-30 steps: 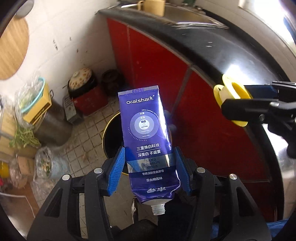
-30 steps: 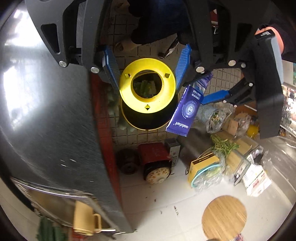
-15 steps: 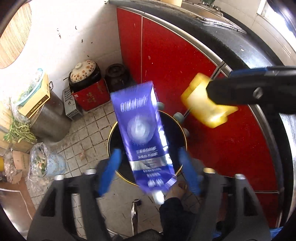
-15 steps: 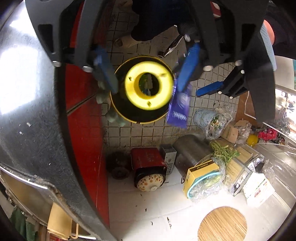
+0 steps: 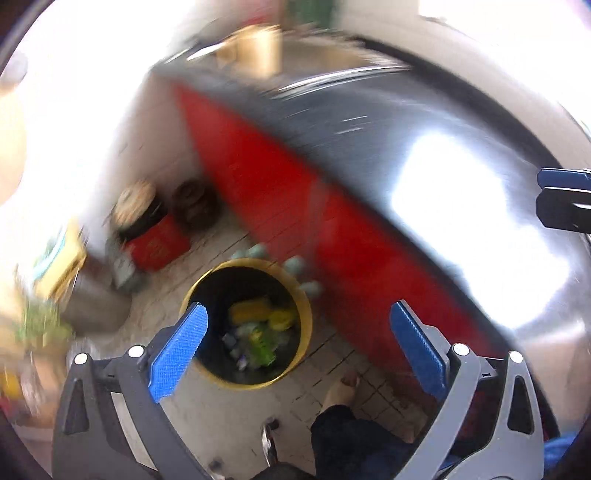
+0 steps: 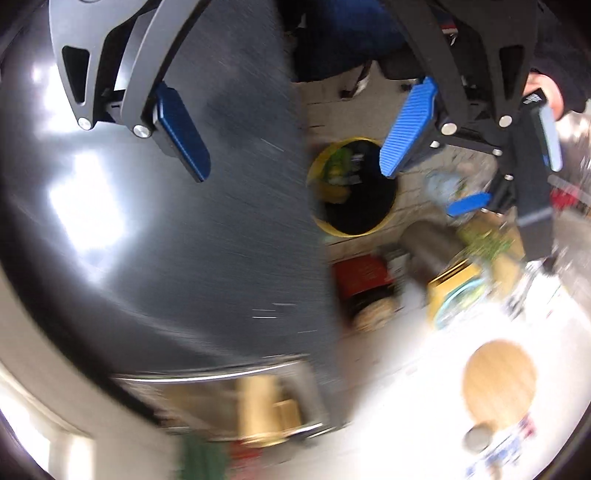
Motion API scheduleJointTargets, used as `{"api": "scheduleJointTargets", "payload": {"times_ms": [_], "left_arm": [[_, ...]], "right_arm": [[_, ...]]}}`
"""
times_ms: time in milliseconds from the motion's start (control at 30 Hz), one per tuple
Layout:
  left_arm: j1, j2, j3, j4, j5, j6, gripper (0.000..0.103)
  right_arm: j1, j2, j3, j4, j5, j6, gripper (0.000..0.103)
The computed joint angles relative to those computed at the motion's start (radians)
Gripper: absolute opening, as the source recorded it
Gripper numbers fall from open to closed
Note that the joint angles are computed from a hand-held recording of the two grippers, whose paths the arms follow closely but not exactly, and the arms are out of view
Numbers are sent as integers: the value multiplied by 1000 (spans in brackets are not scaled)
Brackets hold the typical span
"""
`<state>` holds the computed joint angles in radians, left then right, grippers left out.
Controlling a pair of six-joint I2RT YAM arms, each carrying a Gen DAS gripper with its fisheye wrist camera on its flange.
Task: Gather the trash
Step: 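Open both tools to drop the tube and tape roll into the bin, then grasp a crumpled foil wrapper with each tool from the counter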
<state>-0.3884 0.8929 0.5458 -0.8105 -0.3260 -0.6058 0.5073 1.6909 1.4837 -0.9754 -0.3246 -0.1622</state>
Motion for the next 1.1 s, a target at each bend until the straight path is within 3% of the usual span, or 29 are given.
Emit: {"api": "scheduleJointTargets", "payload": {"times_ms": [100,300,467,633,833,1100], "left_arm": [[-205,214,147,92,-23,-11,96],[-441,640,530,228,42,172,96],[-556,907,847,213,135,255,96],[-644,1092,1092,148,163,297,96],[-674,1216,1279,70,170,358,96],[-637,1455,1681,-91,191,410,96]], "right_arm": [[-204,-146,-98,-26,35,-45,92],[-714,-322,-198,-92,12,-154,92],[-1145,-335,-188,-129,-46,-279,92],[-1424,-289,-147,-154,-92,-367,92],[-1563,-247,-133,-155,-106,-440,92],[-1544,-181,-131,-95,-79,-439,92]]}}
